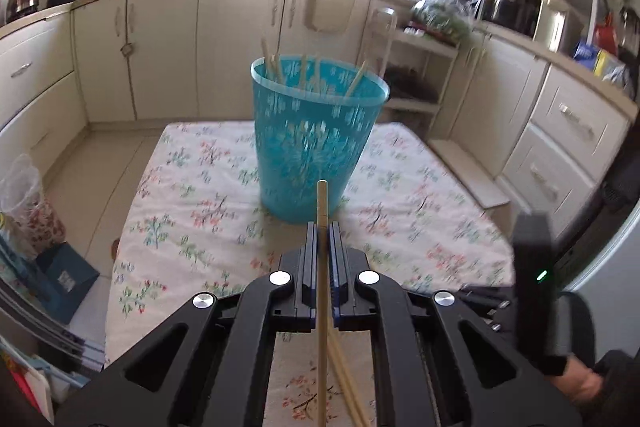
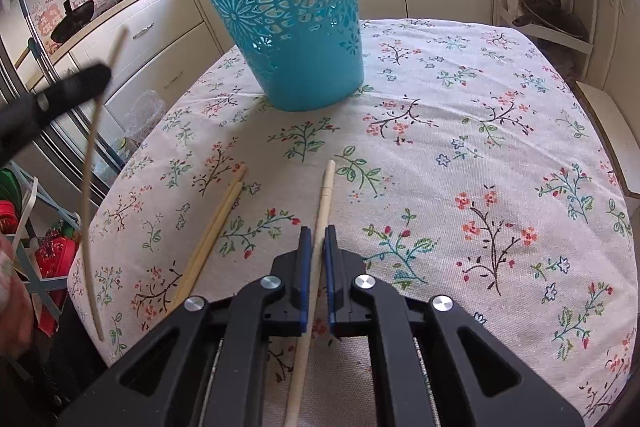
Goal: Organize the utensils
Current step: 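Lift the chopstick with the left tool over the basket and open it, then lift the chopstick with the right tool and carry it over the basket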
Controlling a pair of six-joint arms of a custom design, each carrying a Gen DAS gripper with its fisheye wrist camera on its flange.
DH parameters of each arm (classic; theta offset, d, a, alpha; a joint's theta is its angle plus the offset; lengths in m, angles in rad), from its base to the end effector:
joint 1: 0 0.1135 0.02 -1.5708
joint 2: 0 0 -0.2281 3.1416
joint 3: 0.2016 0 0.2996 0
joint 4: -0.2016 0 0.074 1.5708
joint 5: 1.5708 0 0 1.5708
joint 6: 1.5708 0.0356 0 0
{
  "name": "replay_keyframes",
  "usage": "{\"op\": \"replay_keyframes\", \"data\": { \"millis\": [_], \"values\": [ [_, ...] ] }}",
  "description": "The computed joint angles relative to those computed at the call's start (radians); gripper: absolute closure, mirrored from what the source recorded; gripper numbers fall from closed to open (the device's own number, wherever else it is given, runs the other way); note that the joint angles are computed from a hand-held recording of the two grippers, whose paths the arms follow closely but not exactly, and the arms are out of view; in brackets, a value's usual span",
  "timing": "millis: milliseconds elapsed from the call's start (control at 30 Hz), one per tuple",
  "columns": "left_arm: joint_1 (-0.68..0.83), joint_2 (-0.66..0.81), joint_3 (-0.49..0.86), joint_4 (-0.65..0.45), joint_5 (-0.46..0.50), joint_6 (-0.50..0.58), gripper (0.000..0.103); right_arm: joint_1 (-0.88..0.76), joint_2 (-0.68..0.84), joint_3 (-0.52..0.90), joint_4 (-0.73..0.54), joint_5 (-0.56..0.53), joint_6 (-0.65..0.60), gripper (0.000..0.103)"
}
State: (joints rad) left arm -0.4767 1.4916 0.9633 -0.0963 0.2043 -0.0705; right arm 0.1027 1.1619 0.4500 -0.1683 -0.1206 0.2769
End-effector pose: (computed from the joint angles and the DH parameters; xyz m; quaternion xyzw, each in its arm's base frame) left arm 0.3290 -0.1780 0.1811 0.2241 0.8579 -0.2099 0.4119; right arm 0.2586 0.0310 0.0922 0.0614 0.9375 0.1194 0.3211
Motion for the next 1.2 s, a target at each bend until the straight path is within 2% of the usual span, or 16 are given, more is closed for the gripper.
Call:
{"op": "replay_keyframes", "data": {
  "millis": [200, 367, 467, 733, 867, 1000, 1200],
  "values": [
    [0.026, 0.014, 0.164, -0.012, 0.042, -0.026, 0.098, -0.045, 0.007, -0.005, 0.019, -0.071, 0.01, 0.097],
    [0.027, 0.111, 0.336, 0.023, 0.015, -0.091, 0.098, -0.053, 0.013, -0.006, 0.03, -0.09, 0.019, 0.097],
    [0.024, 0.176, 0.443, 0.063, -0.016, -0.133, 0.098, -0.056, 0.004, -0.016, 0.034, -0.1, 0.028, 0.097],
    [-0.012, 0.419, 0.734, 0.159, -0.177, -0.155, 0.098, -0.082, 0.001, -0.026, 0.044, -0.148, 0.035, 0.097],
    [-0.019, 0.547, 0.858, 0.154, -0.222, -0.166, 0.098, -0.082, 0.0, -0.028, 0.046, -0.152, 0.04, 0.097],
    [-0.027, 0.638, 0.912, 0.133, -0.241, -0.138, 0.098, -0.083, 0.002, -0.027, 0.048, -0.153, 0.042, 0.097],
    [-0.033, 0.645, 0.857, 0.088, -0.227, -0.079, 0.097, -0.09, -0.001, -0.029, 0.047, -0.162, 0.042, 0.097]
  ]
}}
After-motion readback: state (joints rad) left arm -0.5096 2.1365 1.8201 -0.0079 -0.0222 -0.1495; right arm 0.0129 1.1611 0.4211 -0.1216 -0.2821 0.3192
